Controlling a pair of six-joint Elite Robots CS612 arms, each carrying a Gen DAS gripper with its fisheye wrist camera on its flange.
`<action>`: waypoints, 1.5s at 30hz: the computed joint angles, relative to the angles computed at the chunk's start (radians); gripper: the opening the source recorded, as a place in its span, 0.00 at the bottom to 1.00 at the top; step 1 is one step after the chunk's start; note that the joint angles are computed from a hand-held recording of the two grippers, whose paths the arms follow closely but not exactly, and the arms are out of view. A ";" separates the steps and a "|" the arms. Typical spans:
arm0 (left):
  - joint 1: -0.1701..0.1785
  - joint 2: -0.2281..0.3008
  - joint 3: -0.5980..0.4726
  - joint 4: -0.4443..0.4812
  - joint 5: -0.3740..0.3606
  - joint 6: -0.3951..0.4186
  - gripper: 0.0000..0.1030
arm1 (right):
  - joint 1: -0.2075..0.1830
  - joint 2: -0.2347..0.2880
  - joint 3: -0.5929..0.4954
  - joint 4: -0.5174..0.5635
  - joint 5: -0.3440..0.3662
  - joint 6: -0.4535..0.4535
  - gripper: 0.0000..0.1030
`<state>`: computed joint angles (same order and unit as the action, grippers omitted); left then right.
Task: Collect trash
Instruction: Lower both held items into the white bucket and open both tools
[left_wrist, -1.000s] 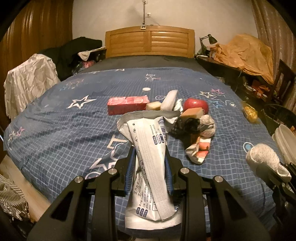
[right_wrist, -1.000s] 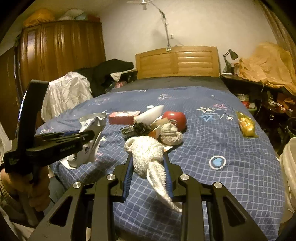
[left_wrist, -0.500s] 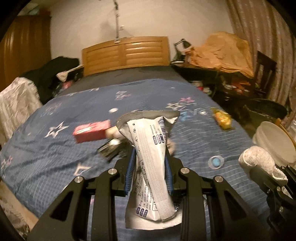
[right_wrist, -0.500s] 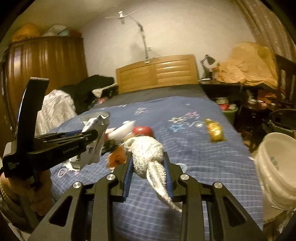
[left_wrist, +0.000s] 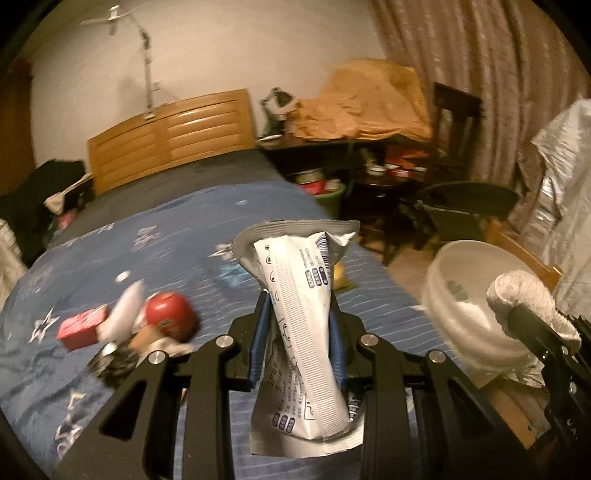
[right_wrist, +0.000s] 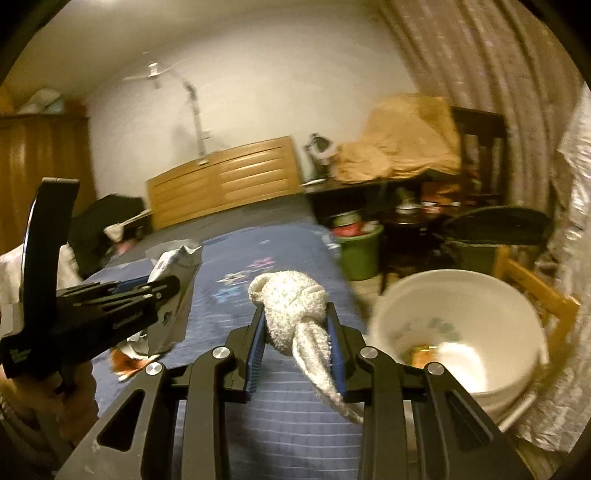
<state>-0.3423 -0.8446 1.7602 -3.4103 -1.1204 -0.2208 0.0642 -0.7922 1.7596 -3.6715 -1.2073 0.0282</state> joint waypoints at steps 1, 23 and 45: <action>-0.007 0.010 -0.017 0.002 -0.008 0.018 0.27 | -0.008 0.000 0.002 -0.003 -0.009 0.006 0.31; -0.090 0.154 -0.285 0.142 -0.169 0.191 0.28 | -0.179 0.031 -0.048 0.035 -0.169 0.039 0.31; -0.081 0.193 -0.358 0.256 -0.223 0.205 0.28 | -0.171 0.043 -0.095 0.107 -0.156 0.032 0.31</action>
<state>-0.4231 -0.6520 1.4021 -3.1545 -1.3430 -0.0156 -0.1064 -0.7492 1.6649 -3.5642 -1.3635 0.0598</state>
